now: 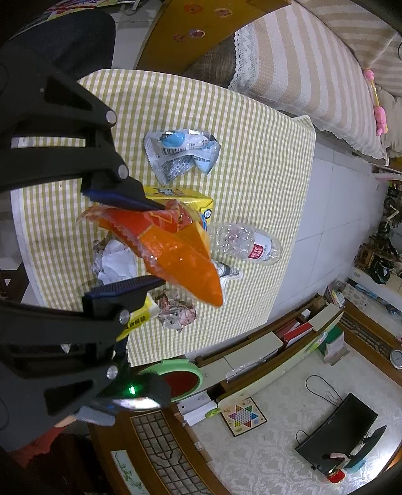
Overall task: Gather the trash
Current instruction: 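Grasp the yellow snack box and paper with the right tool while the left holds the chip bag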
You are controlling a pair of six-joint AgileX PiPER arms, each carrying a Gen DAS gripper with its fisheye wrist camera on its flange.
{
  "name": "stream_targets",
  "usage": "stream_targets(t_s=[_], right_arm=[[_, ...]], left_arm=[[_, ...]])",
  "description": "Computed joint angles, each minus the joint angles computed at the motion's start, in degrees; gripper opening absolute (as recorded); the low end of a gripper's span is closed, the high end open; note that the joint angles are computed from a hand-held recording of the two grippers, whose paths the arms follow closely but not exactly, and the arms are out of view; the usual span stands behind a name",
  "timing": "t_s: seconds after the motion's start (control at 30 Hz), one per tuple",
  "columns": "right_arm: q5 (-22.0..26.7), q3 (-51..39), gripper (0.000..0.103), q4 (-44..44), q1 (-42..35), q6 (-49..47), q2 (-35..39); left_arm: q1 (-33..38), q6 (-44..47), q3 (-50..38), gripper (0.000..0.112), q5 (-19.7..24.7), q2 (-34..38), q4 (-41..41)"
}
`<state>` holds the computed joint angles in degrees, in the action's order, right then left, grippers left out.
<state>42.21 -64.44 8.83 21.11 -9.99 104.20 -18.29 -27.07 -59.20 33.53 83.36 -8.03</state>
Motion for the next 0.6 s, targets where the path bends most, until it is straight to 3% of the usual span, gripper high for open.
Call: stream_targets(t_s=[0.17,0.6], right_arm=[[1.0,2.9,0.048,11.6,-5.2,-7.1,-6.3],[1.7,-0.3,0.045,17.0,-7.5,-6.0,-12.5]], left_arm=[[-0.6,0.1,-0.5,0.038,-0.1,0.4,0.0],[-2.1,-1.0,-1.9,0.038,0.2,0.8,1.4]])
